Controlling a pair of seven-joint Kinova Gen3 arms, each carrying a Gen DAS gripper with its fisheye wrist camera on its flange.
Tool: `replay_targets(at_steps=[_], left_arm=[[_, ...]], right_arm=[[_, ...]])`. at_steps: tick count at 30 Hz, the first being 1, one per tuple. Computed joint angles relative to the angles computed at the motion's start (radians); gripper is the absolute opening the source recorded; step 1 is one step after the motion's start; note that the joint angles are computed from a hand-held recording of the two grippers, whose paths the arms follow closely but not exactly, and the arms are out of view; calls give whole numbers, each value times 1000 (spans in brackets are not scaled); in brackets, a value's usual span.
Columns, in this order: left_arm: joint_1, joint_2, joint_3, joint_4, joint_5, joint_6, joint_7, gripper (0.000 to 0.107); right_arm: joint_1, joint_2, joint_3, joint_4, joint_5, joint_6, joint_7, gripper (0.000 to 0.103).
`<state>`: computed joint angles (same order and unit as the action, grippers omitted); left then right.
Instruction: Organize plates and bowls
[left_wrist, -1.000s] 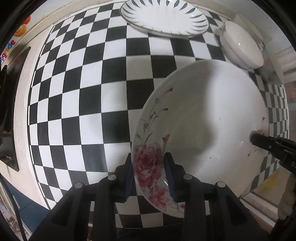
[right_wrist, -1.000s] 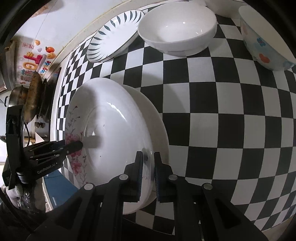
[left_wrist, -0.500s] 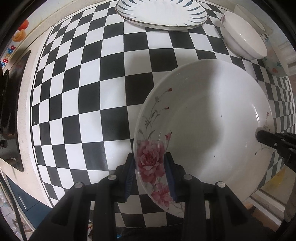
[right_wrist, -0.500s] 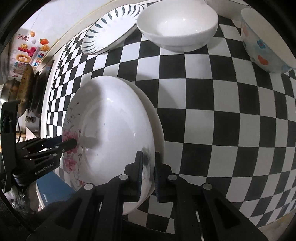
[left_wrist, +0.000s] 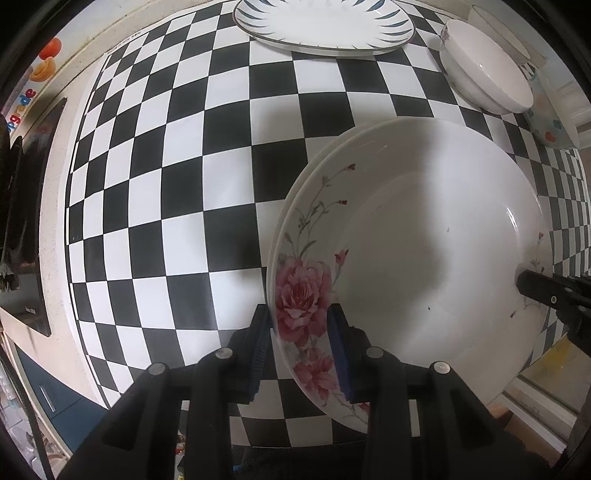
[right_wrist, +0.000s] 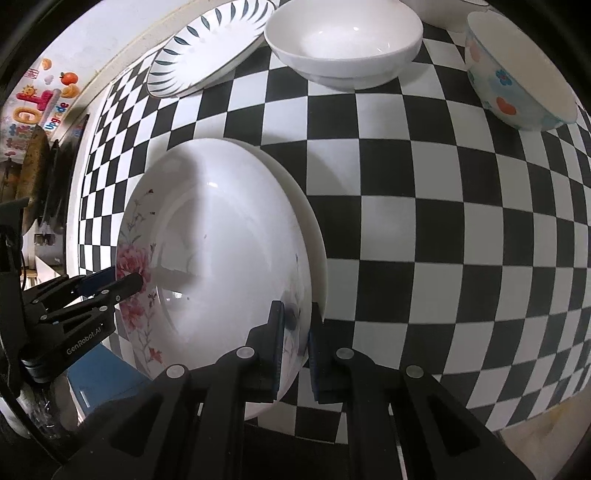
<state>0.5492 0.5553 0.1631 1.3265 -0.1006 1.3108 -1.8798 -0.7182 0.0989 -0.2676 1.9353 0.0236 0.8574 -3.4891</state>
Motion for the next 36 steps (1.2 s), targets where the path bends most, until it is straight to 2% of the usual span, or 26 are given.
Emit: replay_targets(at_steps=[14,18,21,30,36], left_arm=[[-19,22,-4,-13,8,18,-27,29],[-22,23,-5,-10,9,19,-32,29],[-22,19,-6,-2,7,11,-33,29],[-30,-46,1,-26,13,4,-52,30],[-56,-50,11,-131,67,98,-70,30]], right_arm=[[40,-15,6,32,-106,-51,36,13],[50,-4,5,12,-135,-9,61,13],[48,-13,4,24,-141,-25,58,13],[20,2,3,-80,-89,96,18,13],[7,15,3,-192,-50,203,22,13]])
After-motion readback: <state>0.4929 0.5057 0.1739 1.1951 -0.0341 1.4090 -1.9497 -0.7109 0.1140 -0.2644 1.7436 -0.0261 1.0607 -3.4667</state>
